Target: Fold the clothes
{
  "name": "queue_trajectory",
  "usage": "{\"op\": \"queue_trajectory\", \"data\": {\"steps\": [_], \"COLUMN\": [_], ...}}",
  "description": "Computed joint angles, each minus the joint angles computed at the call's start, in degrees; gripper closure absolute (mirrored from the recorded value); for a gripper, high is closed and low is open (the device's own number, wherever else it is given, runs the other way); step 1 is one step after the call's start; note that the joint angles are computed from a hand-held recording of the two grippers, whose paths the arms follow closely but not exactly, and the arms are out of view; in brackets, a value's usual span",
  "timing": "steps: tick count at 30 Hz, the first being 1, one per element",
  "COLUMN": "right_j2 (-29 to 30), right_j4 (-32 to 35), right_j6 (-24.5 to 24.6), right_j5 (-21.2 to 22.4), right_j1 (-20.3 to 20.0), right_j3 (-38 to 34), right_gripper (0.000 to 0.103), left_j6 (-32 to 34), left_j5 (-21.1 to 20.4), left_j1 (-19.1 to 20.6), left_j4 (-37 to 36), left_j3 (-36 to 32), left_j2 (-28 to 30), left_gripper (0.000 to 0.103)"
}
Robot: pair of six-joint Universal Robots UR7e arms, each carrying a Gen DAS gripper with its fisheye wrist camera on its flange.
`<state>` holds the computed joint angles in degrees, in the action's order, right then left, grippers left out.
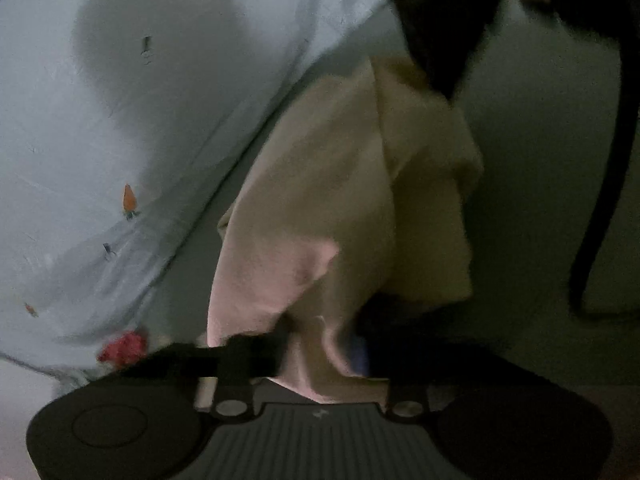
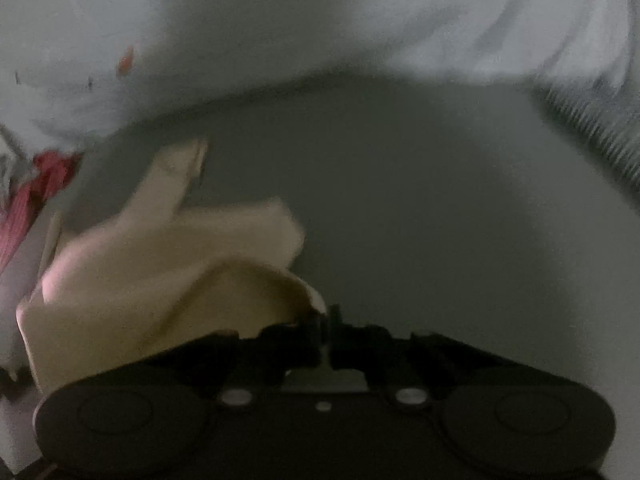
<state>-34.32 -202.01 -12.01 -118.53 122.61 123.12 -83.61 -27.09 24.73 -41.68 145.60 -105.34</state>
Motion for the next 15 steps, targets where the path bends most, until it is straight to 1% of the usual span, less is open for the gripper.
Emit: {"op": "queue_trajectory", "data": {"steps": [1,2,3,4,6,8,9,10,11,12,14,15], "right_j2": [0.83,1.97,3.04,3.63,6.41,6.13,5.24,4.03,2.58,1.78,0.58,-0.01], "right_j4": [-5.51,-11.04,-16.09,-20.11,-31.72,-36.93,-36.90,-35.55,-32.64,-30.52,-25.42,-22.86], "right_j6": [-3.59,-9.08,-14.25,-18.32,-28.05,-33.96,-34.21,-32.90,-30.76,-28.98,-27.98,-27.47], "right_j5": [-1.23,-2.82,-4.25,-4.58,-7.74,-6.35,-5.41,-4.44,-3.45,-3.31,-4.42,-4.89], "right_j1": [1.79,3.55,5.36,6.79,10.19,11.62,11.98,12.16,12.05,12.02,12.11,12.14], "right_j3": [0.31,0.17,-0.25,-0.74,-3.97,-6.60,-7.74,-8.51,-8.91,-9.41,-8.93,-8.66], "right_gripper": [0.101,0.102,0.102,0.103,0.103,0.103,0.103,0.103,0.103,0.102,0.097,0.094], "left_j6": [-3.76,-9.76,-15.76,-21.76,-33.76,-45.76,-51.75,-57.75,-63.75,-67.37,-70.26,-70.49], "left_j5": [-0.70,-1.00,-1.46,-1.93,-3.89,-4.02,-3.97,-3.54,-3.31,-3.38,-3.31,-3.07], "left_j1": [-1.66,-2.60,-3.47,-3.85,-3.66,-1.82,-0.55,0.73,1.98,2.65,2.97,3.16], "left_j4": [4.98,10.60,16.55,22.55,34.55,45.44,50.03,53.87,57.60,59.98,62.17,62.36], "left_j3": [-0.03,-0.48,-1.62,-2.98,-7.42,-11.51,-13.65,-14.92,-15.94,-16.19,-15.53,-15.07], "left_j2": [0.12,1.63,2.83,4.28,6.73,7.75,8.62,9.87,11.33,12.49,13.86,13.61], "left_gripper": [0.085,0.089,0.091,0.092,0.093,0.093,0.093,0.093,0.093,0.093,0.093,0.093]}}
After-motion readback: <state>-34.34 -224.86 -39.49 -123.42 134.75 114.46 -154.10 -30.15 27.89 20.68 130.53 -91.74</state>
